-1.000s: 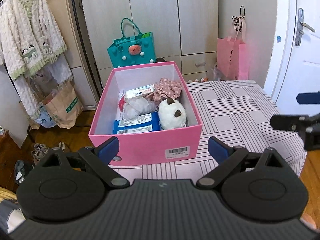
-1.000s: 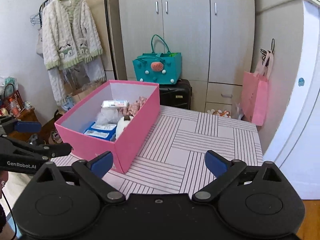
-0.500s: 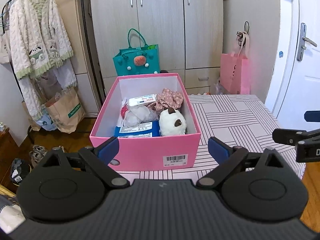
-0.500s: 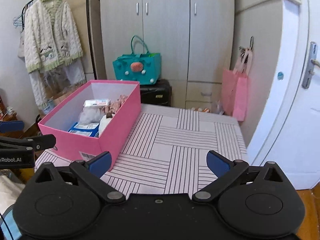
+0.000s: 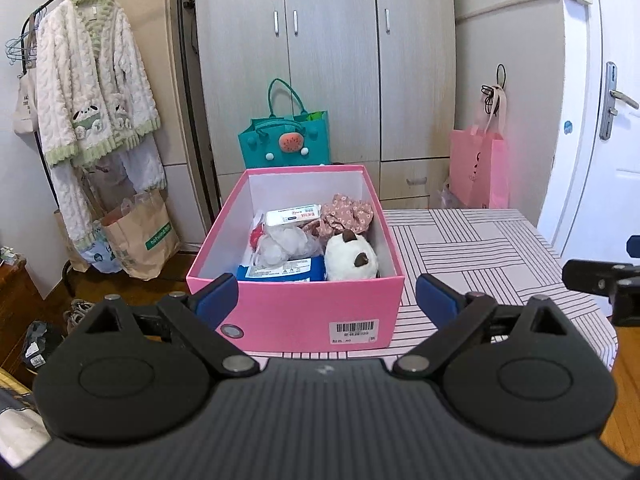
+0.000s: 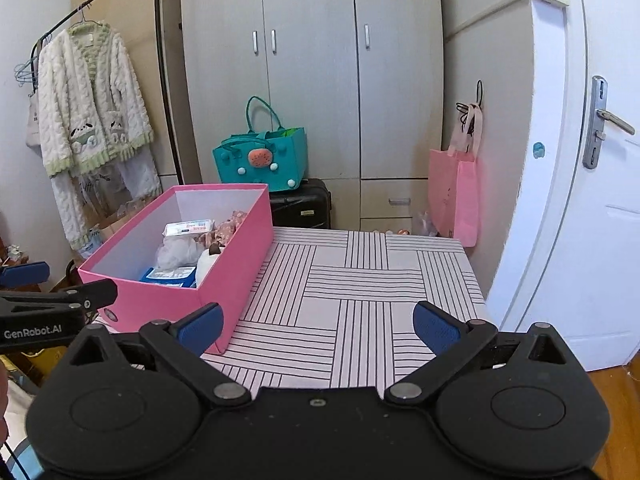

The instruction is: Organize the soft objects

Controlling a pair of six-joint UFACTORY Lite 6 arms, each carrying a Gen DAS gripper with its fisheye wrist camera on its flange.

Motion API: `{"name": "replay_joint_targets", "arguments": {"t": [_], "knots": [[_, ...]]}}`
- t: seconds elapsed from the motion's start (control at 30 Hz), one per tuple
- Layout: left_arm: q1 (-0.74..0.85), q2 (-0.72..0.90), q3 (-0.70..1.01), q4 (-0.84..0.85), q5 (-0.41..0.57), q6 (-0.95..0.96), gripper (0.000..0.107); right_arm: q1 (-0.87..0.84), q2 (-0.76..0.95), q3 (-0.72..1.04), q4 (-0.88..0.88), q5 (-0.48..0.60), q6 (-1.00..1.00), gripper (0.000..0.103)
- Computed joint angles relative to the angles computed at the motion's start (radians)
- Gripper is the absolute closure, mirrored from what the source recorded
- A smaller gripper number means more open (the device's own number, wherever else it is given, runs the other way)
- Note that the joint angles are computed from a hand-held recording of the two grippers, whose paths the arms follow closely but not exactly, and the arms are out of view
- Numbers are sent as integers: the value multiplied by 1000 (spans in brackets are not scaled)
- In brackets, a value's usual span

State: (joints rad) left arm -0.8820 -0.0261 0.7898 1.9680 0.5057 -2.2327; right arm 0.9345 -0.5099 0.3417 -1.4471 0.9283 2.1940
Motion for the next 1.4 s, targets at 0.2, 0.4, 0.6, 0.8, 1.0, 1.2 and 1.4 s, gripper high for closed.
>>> {"name": "replay_joint_targets", "arguments": {"t": [0.2,0.4,0.6,0.8,1.0,1.2,1.4], "knots": [[-9,-10,-27,69,22,-79,11,92,59,-7,-24,133,86,0],[-13,-2,-43,126,52,-150,11,173,82,-35,-44,252,172,0],[-28,0,-57,115,85,-135,11,179,72,-53,-59,253,208,0],[-32,-10,-64,103,89,-127,11,174,89,-42,-49,246,203,0],[-30,-18,-71,123,85,-155,11,170,92,-39,-48,244,201,0],[-27,-35,-92,167,86,-198,11,179,96,-39,-37,253,210,0],[-28,-41,-91,167,73,-194,11,184,95,-44,-39,251,215,0]]}}
